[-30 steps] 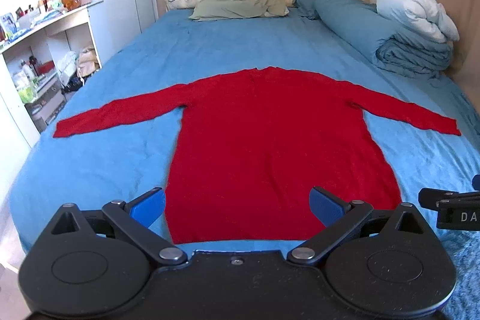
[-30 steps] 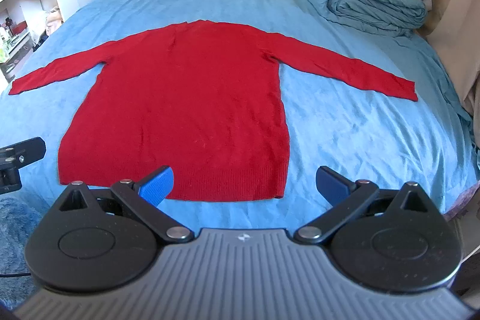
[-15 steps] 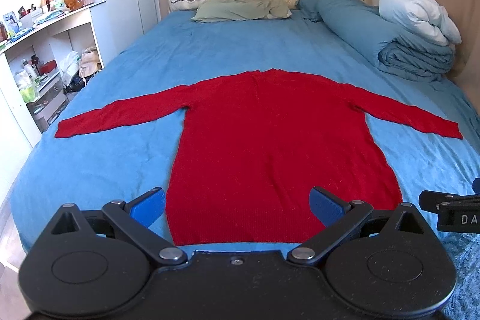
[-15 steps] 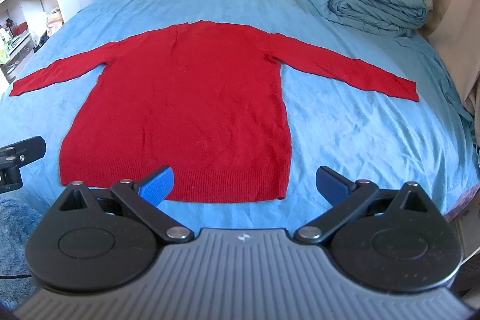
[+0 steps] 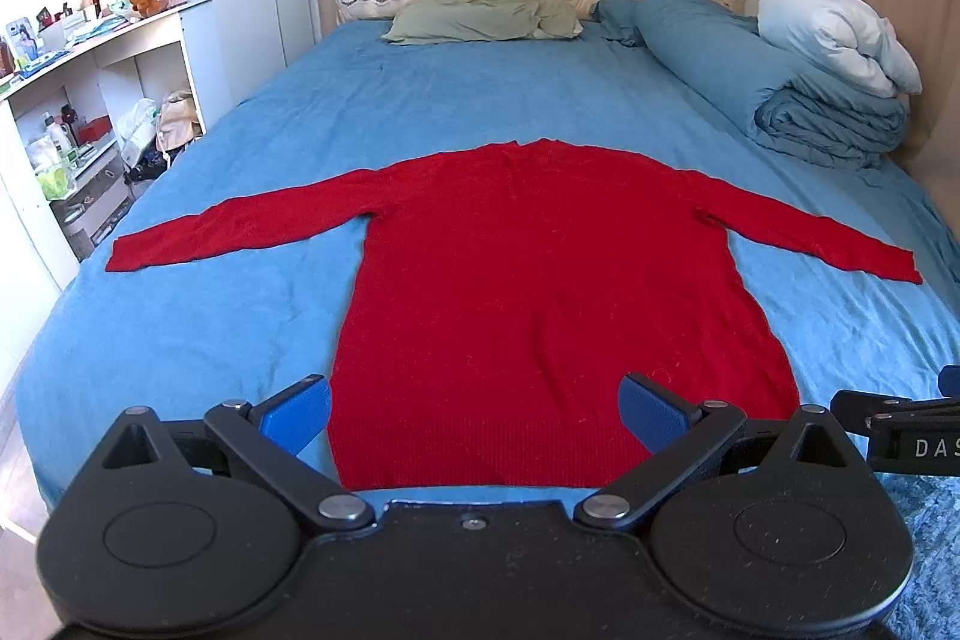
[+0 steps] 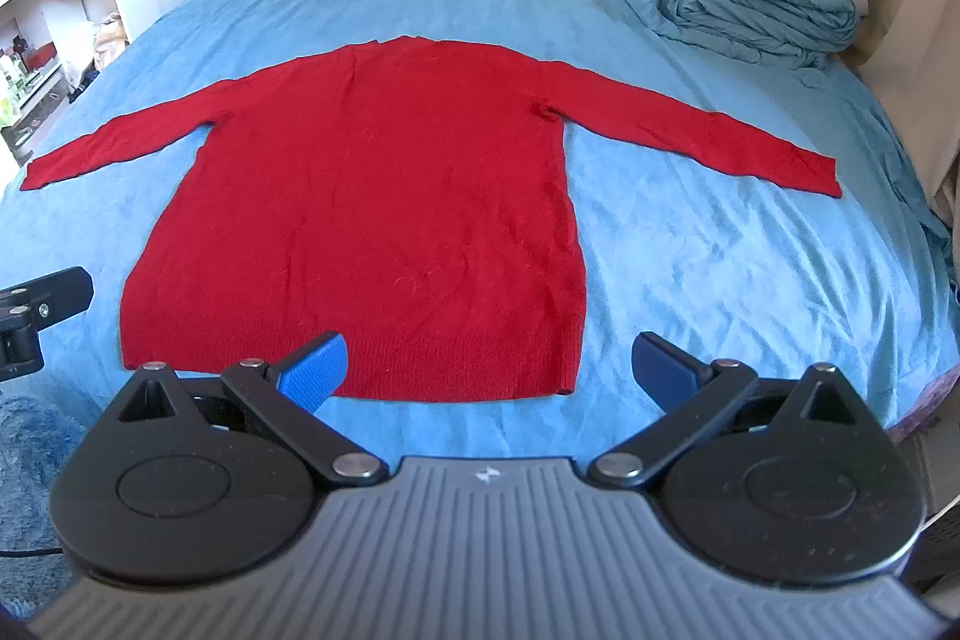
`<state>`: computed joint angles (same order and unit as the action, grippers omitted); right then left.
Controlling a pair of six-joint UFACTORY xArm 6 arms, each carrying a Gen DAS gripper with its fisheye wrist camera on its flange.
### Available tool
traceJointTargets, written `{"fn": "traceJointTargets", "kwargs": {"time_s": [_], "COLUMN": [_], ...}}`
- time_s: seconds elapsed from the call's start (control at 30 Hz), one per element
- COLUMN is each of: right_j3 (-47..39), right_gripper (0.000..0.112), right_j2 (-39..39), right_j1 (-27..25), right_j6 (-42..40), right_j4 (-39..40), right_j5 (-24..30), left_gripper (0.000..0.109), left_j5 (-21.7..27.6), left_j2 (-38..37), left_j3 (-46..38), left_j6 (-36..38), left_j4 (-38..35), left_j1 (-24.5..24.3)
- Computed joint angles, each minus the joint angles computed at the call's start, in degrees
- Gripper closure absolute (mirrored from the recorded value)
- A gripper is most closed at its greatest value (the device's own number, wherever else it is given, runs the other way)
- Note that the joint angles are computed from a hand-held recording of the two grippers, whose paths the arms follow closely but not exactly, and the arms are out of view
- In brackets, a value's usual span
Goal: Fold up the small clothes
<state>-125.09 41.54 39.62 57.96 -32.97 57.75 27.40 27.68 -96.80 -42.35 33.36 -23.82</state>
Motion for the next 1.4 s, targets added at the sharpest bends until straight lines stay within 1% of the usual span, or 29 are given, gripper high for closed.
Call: {"fn": "traceJointTargets", "kwargs": {"time_s": [0.23,0.37,0.53,0.67,1.1,1.27,1.4], "right_j3": [0.0,-0.2,-0.4,-0.5,-1.2,-1.7,-2.0], "right_gripper": [0.009,0.009,0.009,0.009,0.009,0.009,0.009], "right_j2": [0.0,0.2,0.2,0.3,0.6,0.9,0.9], "right_j1": [0.0,0.0,0.1,0.1,0.3,0.4,0.6], "right_j6": [-0.1,0.0,0.1,0.0,0.0,0.0,0.3], "right_j4": [0.0,-0.1,-0.2,-0.2,-0.4,-0.8,-1.1], "right_j5": [0.0,0.1,0.3,0.3,0.8,1.2,1.5], "left_gripper": [0.006,0.006,0.006,0.006,0.006,0.006,0.006], "left_j5": [0.6,-0.3,-1.3,-0.7,-1.1,-0.4,-0.5], "left_j2": [0.4,0.2,-0.3,-0.1,-0.6,-0.8,-0.8], "left_j3": [-0.6,-0.1,0.8,0.3,0.9,0.9,0.7], "left_j6": [-0.2,-0.7,-0.3,-0.9,-1.6,-2.0,-1.3], "left_j4": [0.8,1.1,-0.6,0.2,0.8,1.3,0.2], "left_j1": [-0.4,-0.2,0.1,-0.1,0.0,-0.1,0.0]}}
